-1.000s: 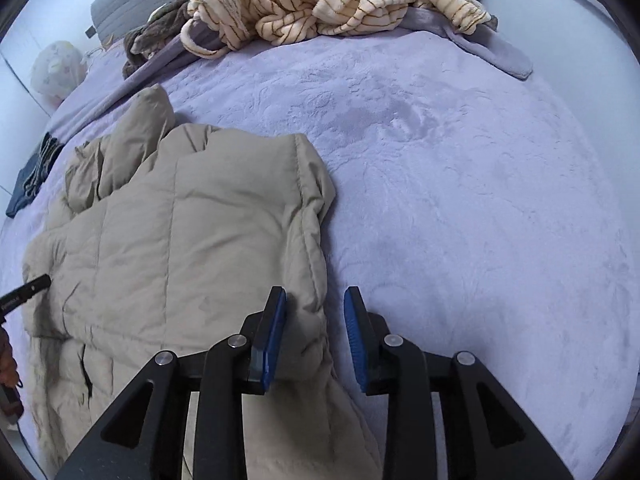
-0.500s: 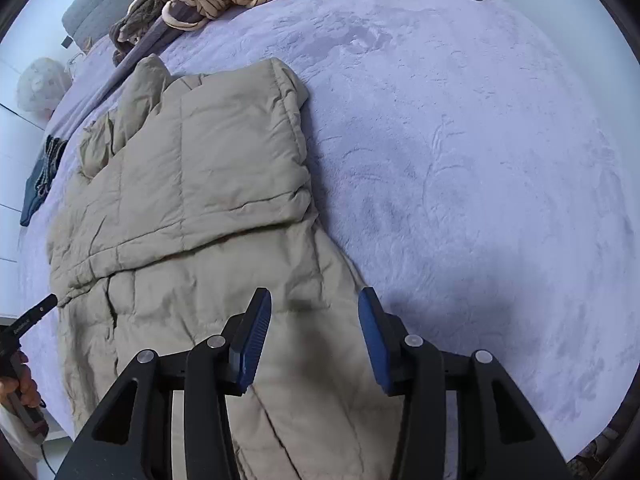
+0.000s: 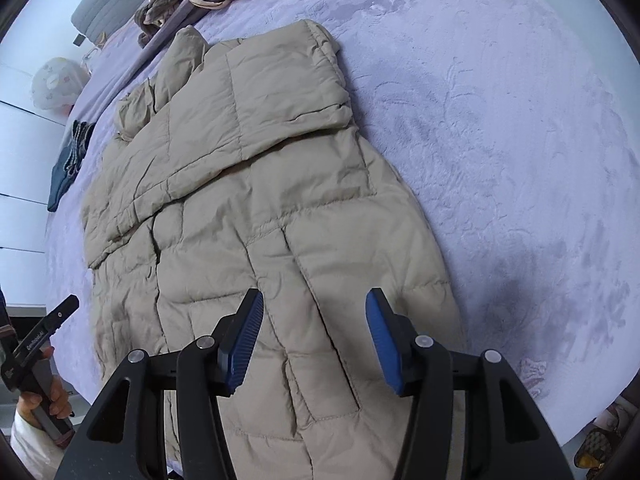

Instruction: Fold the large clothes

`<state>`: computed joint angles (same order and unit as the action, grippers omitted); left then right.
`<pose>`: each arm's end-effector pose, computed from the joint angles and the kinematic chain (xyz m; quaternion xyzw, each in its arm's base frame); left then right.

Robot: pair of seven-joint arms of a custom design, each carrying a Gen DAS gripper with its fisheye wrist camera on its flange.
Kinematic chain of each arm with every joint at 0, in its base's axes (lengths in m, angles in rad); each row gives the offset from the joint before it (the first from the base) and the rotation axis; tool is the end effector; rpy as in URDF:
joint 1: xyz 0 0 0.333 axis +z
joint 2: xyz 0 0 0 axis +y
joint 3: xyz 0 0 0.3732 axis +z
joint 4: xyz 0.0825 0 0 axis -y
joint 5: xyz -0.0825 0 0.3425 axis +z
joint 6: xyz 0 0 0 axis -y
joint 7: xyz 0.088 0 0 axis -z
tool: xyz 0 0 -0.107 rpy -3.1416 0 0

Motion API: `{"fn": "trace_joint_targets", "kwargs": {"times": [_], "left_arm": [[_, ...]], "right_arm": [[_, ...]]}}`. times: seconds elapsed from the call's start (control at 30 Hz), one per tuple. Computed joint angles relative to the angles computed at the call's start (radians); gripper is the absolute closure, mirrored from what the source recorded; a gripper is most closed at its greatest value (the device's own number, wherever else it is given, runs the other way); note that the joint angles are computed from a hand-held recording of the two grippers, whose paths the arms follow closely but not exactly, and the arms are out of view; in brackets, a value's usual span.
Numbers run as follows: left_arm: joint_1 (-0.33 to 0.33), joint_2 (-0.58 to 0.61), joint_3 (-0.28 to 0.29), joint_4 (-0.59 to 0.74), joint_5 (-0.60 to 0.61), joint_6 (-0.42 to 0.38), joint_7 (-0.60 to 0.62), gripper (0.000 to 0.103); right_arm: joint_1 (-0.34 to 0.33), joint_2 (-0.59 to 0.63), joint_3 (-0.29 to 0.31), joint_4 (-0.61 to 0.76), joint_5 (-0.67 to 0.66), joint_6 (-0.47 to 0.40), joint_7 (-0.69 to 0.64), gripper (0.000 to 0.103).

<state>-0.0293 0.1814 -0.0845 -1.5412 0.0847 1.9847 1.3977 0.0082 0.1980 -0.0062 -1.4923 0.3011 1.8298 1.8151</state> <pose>0.6093 -0.0588 0.6349 -0.7141 0.6869 -0.0850 0.1050 0.6066 0.0256 0.6336 -0.5859 0.7940 0.0733 0.1446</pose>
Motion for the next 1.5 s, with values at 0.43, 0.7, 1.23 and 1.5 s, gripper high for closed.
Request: {"fn": "trace_joint_targets", "kwargs": {"times": [0.43,0.7,1.23,1.5], "left_arm": [[-0.014,-0.087,-0.021,-0.078,-0.004,-0.094,-0.061,0.001],[-0.043,-0.169,-0.051,-0.179,0.003,-0.110,-0.146,0.001],[-0.017,-0.259,-0.050,-0.333,-0.056,-0.109,-0.068,0.001],[0.014,-0.302,-0.031,-0.414,-0.108,-0.076,0.099,0.001]], "right_arm": [[-0.005,-0.074,-0.006,-0.087,0.122,-0.033,-0.069,0.021],[-0.022,-0.103,-0.027,-0.145,0.169,-0.083,-0.162,0.019],[0.007,-0.234,-0.046,-0.340,0.221,0.001,-0.098,0.017],[0.067,-0.355,-0.038,-0.476,0.182,0.114,0.077,0.017]]}}
